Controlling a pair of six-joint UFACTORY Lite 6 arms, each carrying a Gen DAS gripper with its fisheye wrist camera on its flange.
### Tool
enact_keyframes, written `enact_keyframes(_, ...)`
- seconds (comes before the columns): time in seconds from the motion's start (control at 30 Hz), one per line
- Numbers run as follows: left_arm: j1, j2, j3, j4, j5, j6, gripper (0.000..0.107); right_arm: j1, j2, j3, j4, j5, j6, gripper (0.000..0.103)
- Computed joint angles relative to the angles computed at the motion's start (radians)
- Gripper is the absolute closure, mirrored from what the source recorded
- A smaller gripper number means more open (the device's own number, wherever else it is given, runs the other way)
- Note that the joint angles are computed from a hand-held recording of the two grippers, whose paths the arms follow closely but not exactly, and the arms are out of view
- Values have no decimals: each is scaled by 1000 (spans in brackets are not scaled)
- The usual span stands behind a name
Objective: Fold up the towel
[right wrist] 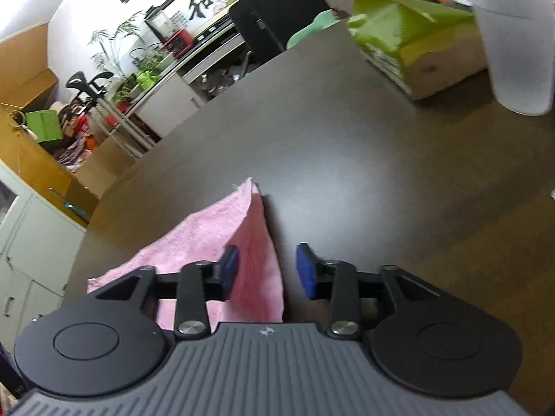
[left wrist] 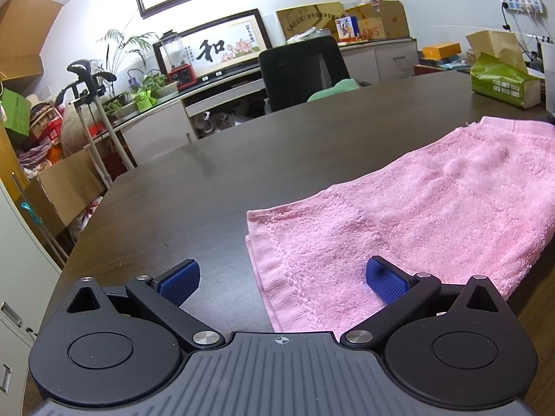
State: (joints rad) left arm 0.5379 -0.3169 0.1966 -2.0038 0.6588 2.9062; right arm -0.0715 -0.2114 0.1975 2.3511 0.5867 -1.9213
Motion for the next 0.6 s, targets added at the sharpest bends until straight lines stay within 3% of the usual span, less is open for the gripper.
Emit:
enact_keyframes(0.17,6,-3,-3,8,2,-6,4,-42,71,58,-37,21,52,56)
enact_keyframes(0.43,24,-3,1,31,8,-17,4,-247,382,158,-251,377,176,53)
enact_keyframes(0.6,20,-12,-8,21,6,-10,4,-211,374,194,-271,323,189,50)
